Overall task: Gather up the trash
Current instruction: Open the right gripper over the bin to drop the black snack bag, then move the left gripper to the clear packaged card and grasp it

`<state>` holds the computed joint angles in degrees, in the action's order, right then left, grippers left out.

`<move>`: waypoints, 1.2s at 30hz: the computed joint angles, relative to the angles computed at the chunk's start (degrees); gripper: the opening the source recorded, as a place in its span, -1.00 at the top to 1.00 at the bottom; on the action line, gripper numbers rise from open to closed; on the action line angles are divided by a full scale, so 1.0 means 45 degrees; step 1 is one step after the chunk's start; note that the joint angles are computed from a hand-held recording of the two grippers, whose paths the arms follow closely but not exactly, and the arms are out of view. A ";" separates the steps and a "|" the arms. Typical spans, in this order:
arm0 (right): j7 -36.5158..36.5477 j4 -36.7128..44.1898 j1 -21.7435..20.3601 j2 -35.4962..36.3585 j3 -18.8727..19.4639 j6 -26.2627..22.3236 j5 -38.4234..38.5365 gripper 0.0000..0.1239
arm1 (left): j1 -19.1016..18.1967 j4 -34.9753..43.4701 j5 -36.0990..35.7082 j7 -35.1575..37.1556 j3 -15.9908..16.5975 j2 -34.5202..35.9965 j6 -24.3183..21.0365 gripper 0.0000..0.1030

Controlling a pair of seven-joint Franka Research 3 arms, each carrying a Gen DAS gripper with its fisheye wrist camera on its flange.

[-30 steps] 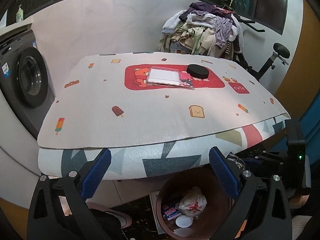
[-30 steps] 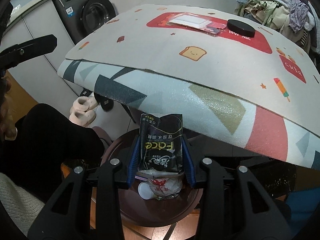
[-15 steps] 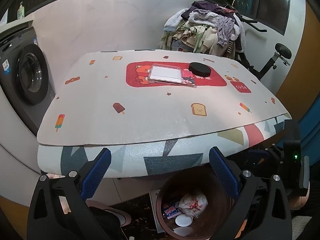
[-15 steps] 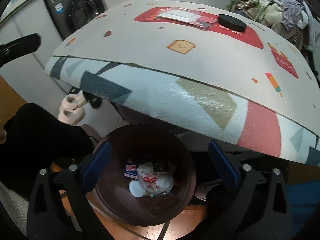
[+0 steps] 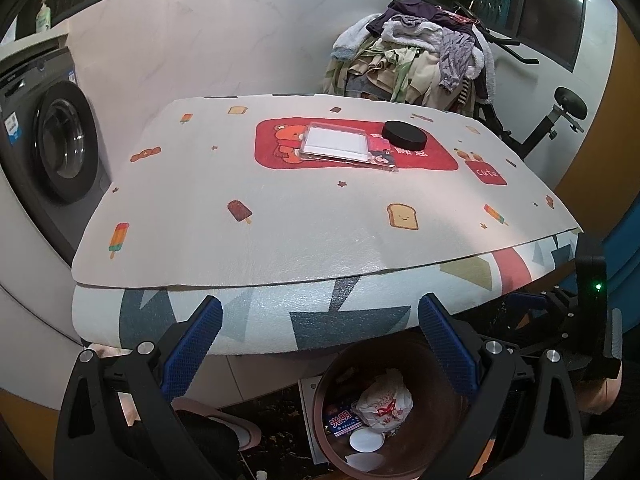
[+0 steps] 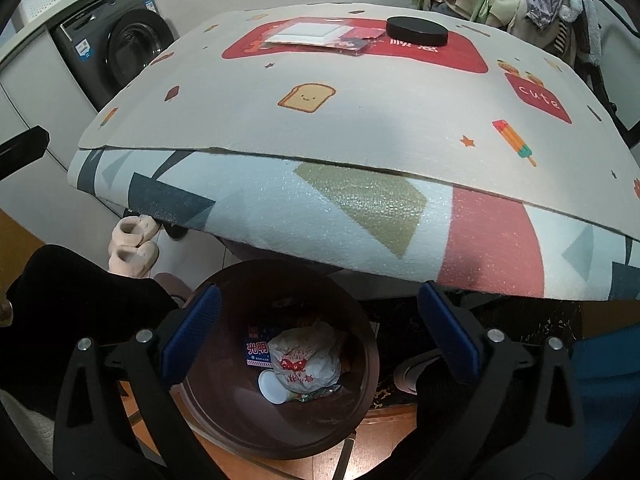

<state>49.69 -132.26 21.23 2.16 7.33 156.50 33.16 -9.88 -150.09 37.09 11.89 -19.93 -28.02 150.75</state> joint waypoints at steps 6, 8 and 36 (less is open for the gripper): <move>0.0117 0.0192 -0.0035 0.0186 -0.0020 0.0010 -0.0062 -0.57 | 0.0105 -0.0156 -0.0159 -0.0131 0.0182 0.0083 0.0391 -0.86; 0.0196 0.0272 -0.0060 0.0275 -0.0031 0.0038 -0.0143 -0.57 | 0.0139 -0.0199 -0.0233 -0.0111 0.0246 0.0106 0.0511 -0.86; 0.2289 0.5885 -0.0631 0.4431 -0.0086 0.0308 -0.2193 -0.57 | 0.1968 0.6375 -0.6298 1.2486 0.2478 0.7692 0.4152 -0.75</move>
<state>59.99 -105.78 18.39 22.09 6.94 157.89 23.29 -1.02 -121.41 8.75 68.08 -8.78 6.59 169.43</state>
